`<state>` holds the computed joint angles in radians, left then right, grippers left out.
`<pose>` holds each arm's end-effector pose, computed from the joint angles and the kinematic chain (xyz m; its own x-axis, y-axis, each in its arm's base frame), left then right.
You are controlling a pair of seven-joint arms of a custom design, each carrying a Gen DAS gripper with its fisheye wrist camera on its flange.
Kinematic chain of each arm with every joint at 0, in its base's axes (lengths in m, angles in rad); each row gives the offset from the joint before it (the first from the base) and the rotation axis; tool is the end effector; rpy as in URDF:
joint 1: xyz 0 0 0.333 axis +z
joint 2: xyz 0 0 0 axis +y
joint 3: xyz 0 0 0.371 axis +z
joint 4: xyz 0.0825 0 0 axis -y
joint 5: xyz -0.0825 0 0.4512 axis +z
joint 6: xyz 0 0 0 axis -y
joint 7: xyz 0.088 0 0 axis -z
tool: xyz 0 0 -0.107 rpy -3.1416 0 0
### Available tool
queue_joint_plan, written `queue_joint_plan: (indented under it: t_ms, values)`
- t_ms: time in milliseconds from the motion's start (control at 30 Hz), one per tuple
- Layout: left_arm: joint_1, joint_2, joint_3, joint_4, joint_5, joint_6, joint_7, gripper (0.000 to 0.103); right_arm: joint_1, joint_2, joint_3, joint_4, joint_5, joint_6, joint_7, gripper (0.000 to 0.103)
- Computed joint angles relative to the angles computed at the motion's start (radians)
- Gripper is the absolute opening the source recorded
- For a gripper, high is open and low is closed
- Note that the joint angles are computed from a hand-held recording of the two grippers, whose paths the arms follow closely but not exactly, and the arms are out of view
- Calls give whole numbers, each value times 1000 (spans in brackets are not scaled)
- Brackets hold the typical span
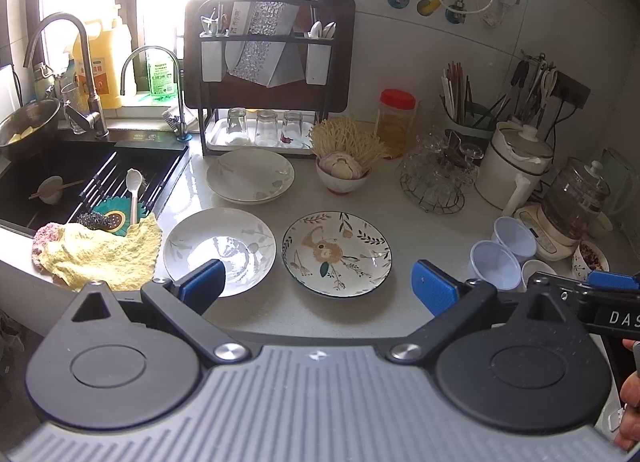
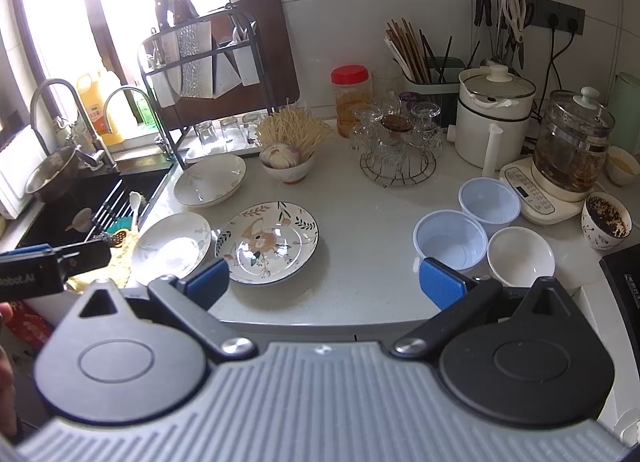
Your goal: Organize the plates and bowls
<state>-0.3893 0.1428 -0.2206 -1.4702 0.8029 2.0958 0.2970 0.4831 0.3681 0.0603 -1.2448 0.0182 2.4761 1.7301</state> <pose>0.6142 -0.3703 0.7139 0.3715 -0.9222 0.1072 -0.5656 -0.3164 -0.7616 0.6933 0.4054 0.7106 0.4151 -0.8956 -0.1599 -0.6472 -0.1672 -0.7438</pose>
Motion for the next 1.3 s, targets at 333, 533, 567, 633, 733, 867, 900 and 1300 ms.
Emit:
queue_joint_plan:
  t_ms: [333,533,567,633,733,867,900,1300]
  values:
    - [4,0,1,-7,-5,13,10,101,2,6,-2,5,-1,2,8,103]
    - [5,1,2,-7,-10,16,6,101,4,9,-3,9,-3,2,8,103]
    - [6,1,2,-7,-12,16,8,101,4,12,-3,14,-2,-1,10,103]
    - [7,-1,2,-10,-17,14,8,101,3,11,-3,12,-2,-2,10,103]
    - [8,-5,1,-14,-30,-4,1,101,0,14,-1,12,6,-3,10,103]
    - [9,-4,-1,-13,-35,-17,9,101,-4,12,-1,5,17,3,17,103]
    - [9,-3,-2,-12,-35,-18,11,101,-5,9,1,-1,20,6,16,103]
    - [5,10,3,2,-37,-8,22,101,-19,-2,22,-26,83,52,-51,103]
